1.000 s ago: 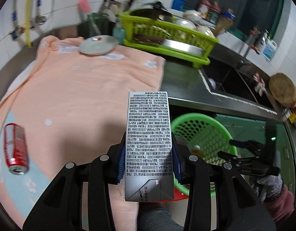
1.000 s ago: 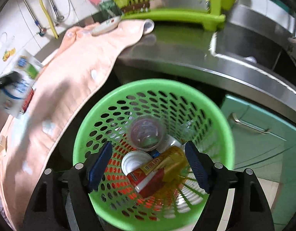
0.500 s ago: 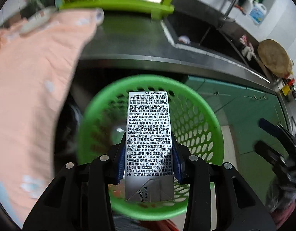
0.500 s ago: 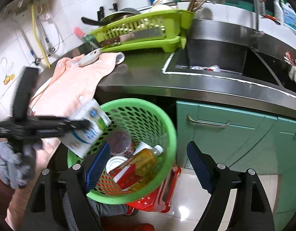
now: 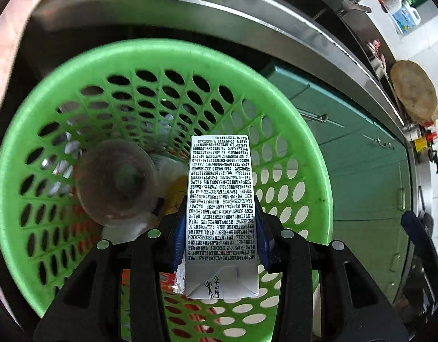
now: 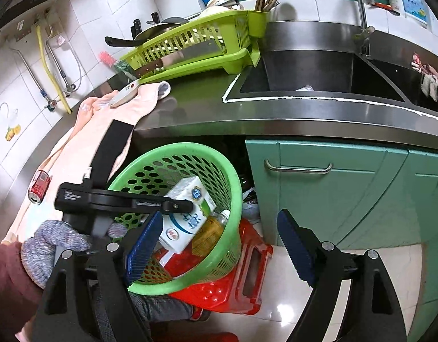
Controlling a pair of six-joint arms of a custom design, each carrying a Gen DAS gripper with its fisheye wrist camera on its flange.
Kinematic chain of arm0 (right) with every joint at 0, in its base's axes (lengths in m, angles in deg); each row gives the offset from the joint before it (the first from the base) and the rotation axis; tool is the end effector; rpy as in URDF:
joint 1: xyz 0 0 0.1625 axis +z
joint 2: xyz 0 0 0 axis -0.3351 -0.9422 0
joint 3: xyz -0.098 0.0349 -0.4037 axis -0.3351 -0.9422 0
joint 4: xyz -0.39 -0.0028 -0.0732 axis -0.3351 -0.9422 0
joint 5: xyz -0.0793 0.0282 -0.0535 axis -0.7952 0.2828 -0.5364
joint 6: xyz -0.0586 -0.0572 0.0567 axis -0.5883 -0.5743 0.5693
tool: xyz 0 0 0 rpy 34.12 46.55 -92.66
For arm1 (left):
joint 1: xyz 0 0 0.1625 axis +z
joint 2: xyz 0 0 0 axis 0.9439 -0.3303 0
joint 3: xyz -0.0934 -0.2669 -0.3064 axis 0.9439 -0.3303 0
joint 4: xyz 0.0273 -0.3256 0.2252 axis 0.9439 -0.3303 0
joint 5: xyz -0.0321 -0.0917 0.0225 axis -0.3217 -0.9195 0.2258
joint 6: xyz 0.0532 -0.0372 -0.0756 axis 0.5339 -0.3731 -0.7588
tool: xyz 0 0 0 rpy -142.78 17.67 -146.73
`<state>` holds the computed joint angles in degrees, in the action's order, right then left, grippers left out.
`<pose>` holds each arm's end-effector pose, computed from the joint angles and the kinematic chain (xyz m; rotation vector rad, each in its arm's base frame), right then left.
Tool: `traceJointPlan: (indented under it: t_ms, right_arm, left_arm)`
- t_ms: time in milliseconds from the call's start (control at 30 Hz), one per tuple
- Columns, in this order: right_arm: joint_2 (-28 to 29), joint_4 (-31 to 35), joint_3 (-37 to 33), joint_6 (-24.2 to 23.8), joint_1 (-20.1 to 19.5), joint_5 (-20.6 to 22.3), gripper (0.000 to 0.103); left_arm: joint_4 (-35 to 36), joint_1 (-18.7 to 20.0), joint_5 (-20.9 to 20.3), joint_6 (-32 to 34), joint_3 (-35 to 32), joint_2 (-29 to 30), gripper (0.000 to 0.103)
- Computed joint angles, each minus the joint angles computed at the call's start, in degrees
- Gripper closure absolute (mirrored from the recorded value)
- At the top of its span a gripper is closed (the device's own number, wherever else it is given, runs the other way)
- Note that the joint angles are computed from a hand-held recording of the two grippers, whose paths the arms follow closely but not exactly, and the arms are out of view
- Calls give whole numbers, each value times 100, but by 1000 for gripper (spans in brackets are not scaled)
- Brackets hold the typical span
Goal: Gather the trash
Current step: 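Lower the white milk carton into the basket and open the left gripper, then move both grippers back over the towel toward the red cola can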
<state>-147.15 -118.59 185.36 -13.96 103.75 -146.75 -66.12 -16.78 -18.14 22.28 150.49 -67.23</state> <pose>0.0560 -0.5211 0.2833 0.3159 -2.4883 0.9807 -0.3015 -0.7002 -0.0653 0.4153 2.7543 -0.1499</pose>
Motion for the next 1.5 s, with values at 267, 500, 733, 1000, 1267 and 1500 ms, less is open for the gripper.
traceJointPlan:
  t_ms: [267, 500, 733, 1000, 1267, 1500]
  right_arm:
    - [-50, -85, 52, 26, -31, 76, 24]
    - [-65, -153, 92, 16, 86, 31, 24]
    - [23, -230, 78, -45, 310, 59, 24]
    - [365, -55, -176, -152, 731, 60, 24]
    - [889, 155, -531, -273, 1193, 113, 24]
    - [1431, 497, -1001, -343, 1579, 205, 24]
  left_arm:
    - [-200, 30, -92, 112, 104, 15, 51]
    - [-398, -5, -14, 204, 427, -312, 50]
    - [-979, -111, 285, 355, 1243, -1006, 47]
    - [-1520, -236, 783, 367, 2191, -1851, 46]
    - [-1934, -215, 1184, 110, 3106, -2761, 44]
    - [-2212, -188, 1744, -147, 3926, -3608, 43]
